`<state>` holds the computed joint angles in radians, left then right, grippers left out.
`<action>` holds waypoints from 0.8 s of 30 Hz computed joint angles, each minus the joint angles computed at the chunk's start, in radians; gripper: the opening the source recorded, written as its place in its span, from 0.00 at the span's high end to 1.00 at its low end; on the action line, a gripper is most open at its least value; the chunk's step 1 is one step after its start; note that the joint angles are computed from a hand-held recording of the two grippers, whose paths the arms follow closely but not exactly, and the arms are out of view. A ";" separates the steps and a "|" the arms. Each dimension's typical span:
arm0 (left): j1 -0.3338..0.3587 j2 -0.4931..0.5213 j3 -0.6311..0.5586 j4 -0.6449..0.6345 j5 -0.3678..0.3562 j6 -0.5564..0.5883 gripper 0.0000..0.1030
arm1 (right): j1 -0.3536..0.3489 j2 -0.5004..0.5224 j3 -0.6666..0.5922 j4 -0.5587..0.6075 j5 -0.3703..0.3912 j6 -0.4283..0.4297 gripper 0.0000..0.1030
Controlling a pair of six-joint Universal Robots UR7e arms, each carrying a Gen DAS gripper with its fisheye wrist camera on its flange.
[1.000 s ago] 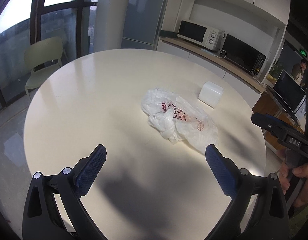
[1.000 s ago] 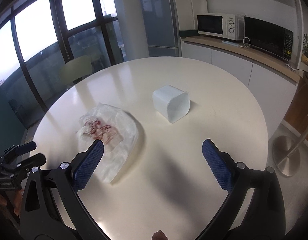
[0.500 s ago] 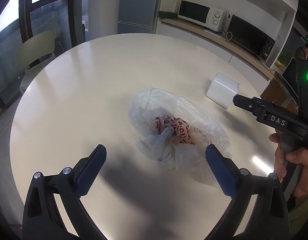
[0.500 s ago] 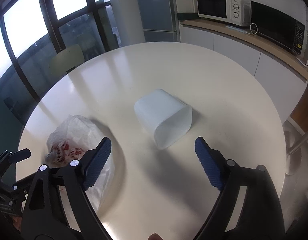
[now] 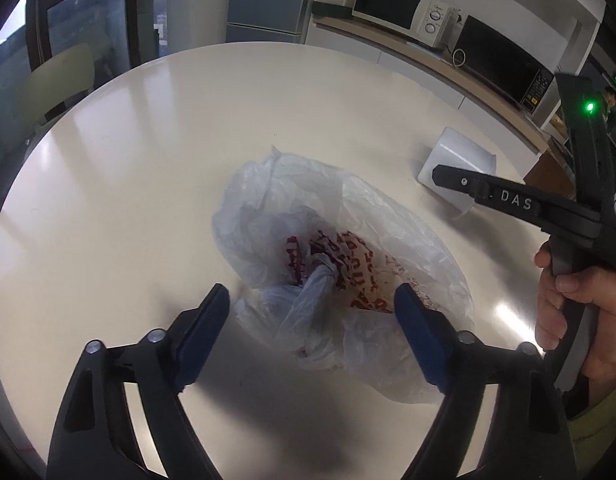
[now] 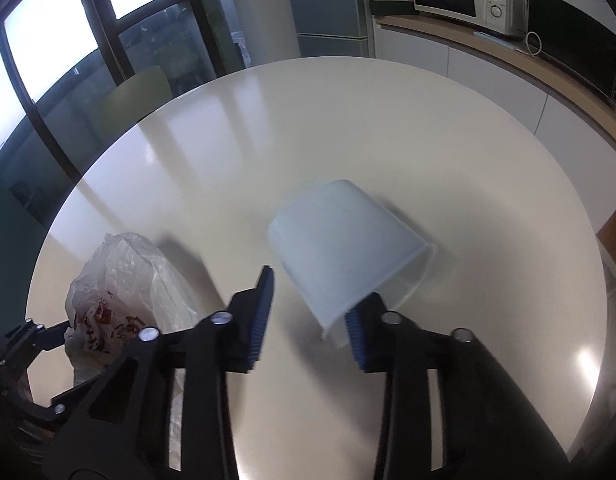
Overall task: Collect trash
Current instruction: 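Grasp the red-printed white bag with the left tool while the right grasps the white cup, then carry the red-printed bag and white cup down over the blue wastebasket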
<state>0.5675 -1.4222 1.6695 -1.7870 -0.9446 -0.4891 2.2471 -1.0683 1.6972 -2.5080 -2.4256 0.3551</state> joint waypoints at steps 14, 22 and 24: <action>-0.026 -0.086 0.058 -0.018 0.036 0.017 0.67 | 0.082 0.034 -0.004 0.020 -0.054 -0.041 0.97; -0.087 -0.210 0.087 0.099 0.114 -0.074 0.68 | 0.150 0.033 0.011 0.125 -0.062 0.094 0.97; -0.103 -0.241 0.092 0.129 0.130 -0.093 0.68 | 0.175 0.033 0.014 0.151 -0.068 0.130 0.97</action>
